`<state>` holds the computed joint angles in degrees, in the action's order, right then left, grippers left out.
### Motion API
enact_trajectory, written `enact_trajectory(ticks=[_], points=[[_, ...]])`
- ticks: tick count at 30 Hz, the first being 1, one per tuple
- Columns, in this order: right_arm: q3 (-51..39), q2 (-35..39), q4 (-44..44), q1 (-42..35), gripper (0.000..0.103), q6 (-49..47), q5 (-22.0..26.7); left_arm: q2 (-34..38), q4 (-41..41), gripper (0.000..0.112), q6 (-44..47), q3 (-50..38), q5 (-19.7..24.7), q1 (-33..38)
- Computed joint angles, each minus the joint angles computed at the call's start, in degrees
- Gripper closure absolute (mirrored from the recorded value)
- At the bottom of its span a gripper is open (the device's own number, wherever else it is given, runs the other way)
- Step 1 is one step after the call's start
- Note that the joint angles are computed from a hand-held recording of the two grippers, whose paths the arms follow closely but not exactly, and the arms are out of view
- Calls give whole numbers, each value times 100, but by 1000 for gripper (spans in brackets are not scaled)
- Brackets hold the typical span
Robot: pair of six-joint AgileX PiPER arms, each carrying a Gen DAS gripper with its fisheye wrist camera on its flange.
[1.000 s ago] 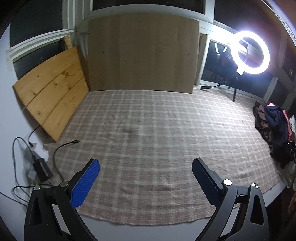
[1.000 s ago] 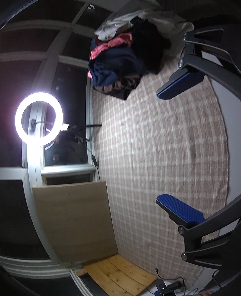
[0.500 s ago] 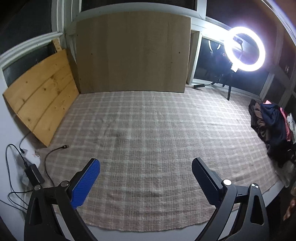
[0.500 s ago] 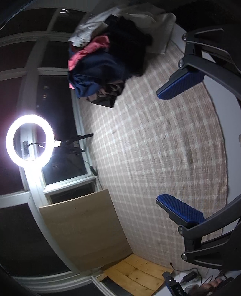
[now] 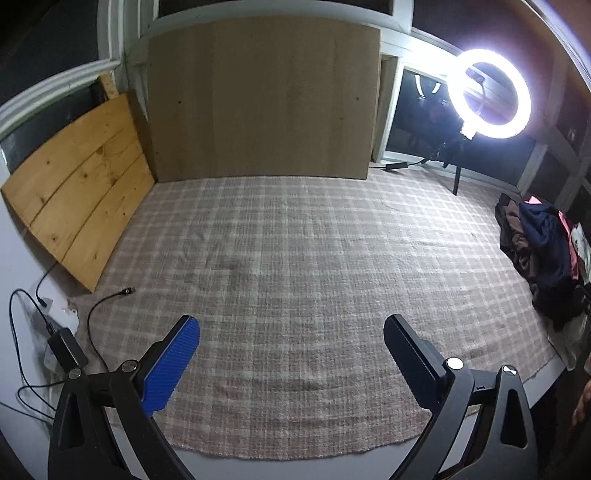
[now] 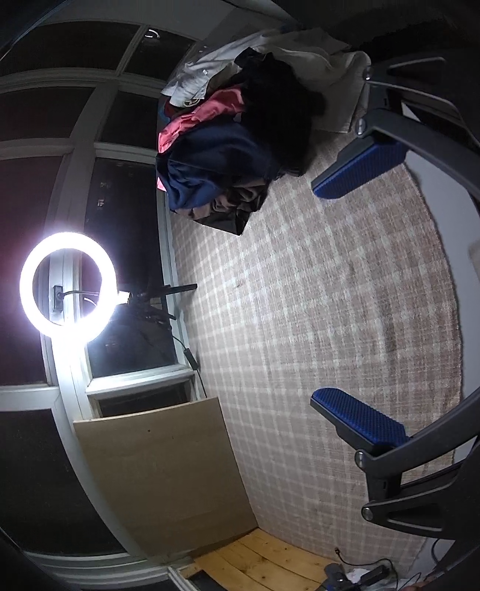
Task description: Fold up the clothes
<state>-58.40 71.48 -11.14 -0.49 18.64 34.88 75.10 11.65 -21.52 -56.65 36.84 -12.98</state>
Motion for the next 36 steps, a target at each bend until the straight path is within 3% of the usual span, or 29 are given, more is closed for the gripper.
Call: enact_trajectory(ticks=[9,16,20,21,28,36], points=[[-104,41,808,-616,0,-1025,18,287,296,13,-453,-579,200,-579],[-436,244,2320,-1840,0,-2972,-34,721,755,13,-1190,-1380,488,-1304],[-950,678,3555,-2730,0,-4395,230,1029,1230,13,-1842,-1983,781,-1832],[-1091,812,3835,-2933,0,-4713,323,1184,1588,13,-2264,-2222,1024,-2029],[-2679,2113,4989,-4273,0,-6241,1086,2253,2010,13,-2669,-3975,1623,-2668],[-6004,4184,4974,-5127,0,-6225,2253,3792,2115,12,-2382,-6750,2640,-3111]])
